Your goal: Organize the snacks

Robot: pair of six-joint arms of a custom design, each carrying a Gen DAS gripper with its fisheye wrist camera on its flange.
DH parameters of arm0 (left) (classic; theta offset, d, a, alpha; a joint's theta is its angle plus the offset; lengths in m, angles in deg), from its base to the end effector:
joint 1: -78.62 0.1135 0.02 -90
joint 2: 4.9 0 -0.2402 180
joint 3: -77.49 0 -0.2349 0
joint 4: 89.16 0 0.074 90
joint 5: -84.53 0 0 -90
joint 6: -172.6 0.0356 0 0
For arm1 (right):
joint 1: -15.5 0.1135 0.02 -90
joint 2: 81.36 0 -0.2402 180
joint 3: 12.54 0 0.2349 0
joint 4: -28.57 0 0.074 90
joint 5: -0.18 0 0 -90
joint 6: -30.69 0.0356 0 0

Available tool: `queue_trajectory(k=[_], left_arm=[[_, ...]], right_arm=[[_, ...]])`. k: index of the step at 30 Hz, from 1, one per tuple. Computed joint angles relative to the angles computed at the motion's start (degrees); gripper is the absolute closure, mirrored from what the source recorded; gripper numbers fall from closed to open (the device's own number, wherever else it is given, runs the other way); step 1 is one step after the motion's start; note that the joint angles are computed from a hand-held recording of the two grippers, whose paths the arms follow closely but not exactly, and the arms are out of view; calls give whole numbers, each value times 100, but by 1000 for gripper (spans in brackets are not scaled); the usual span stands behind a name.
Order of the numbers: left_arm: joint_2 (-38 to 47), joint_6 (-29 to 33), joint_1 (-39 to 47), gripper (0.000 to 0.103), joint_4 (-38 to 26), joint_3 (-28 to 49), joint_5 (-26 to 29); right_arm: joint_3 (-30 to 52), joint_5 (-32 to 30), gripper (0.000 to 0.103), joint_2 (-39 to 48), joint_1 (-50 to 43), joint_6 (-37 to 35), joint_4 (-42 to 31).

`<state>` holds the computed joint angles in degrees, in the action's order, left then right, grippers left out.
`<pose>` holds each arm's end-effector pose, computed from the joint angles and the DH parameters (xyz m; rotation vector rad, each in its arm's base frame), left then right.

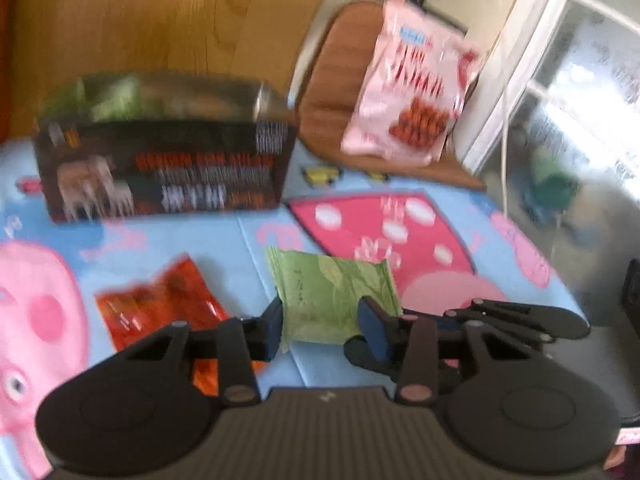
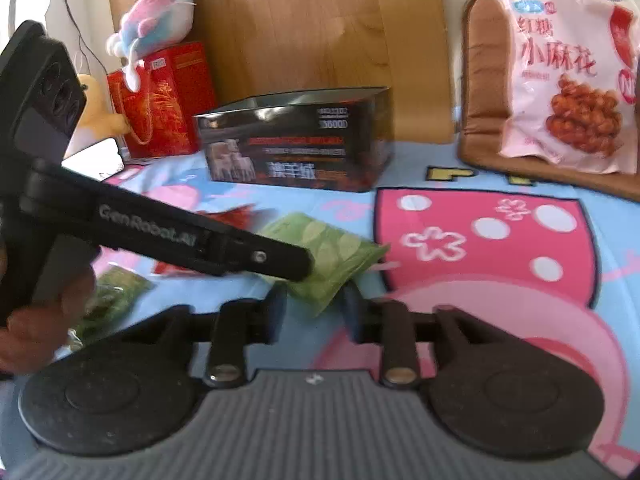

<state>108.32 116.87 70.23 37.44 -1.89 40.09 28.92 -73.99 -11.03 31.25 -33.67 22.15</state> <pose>0.3764 -0.0812 0.1926 1.0852 2.1832 -0.8783 0.2271 0.0540 0.1637 0.3405 2.1354 0.1138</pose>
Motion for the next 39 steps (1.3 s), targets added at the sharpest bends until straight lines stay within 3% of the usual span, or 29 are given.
queue_trajectory(k=[3, 6, 9, 10, 12, 13, 15, 17, 19, 22, 27, 30, 32, 39], left_arm=[[163, -213, 213, 64, -342, 672, 446], [499, -672, 176, 62, -284, 1591, 487], [946, -1281, -91, 45, 180, 2473, 210], [1123, -1395, -204, 44, 305, 2748, -29], [1342, -1660, -310, 48, 436, 3071, -598], [1383, -1714, -221, 48, 359, 3124, -544], [1205, -1652, 185, 46, 484, 2674, 121], [989, -1460, 651, 46, 592, 2087, 615], [1037, -1064, 1081, 46, 180, 1874, 822], [1026, -582, 1546, 46, 28, 1420, 663], [871, -374, 1953, 46, 922, 535, 347], [861, -398, 2061, 46, 1476, 175, 250], [774, -471, 2013, 46, 1907, -128, 300], [793, -199, 2028, 46, 1777, -84, 416]], right_arm=[[69, 238, 71, -131, 122, -230, 225], [443, 340, 70, 49, 70, -691, 512], [1221, 215, 67, 701, -216, -1171, 704], [1517, 184, 65, 1024, -329, -1268, 846], [2202, 263, 53, 1762, -573, -1454, 974], [2555, 325, 53, 2116, -679, -1555, 869], [2819, 451, 53, 2343, -807, -1293, 483], [2050, -30, 53, 1848, -923, -849, 882], [1168, -434, 53, 1278, -921, -401, 1228], [357, -711, 53, 876, -737, 203, 1268], [48, -564, 53, 732, -121, 696, 1058], [-48, -42, 53, 565, 173, 805, 1016], [-26, -211, 53, 628, -3, 937, 1100], [-129, -453, 53, 650, -149, 1070, 1306]])
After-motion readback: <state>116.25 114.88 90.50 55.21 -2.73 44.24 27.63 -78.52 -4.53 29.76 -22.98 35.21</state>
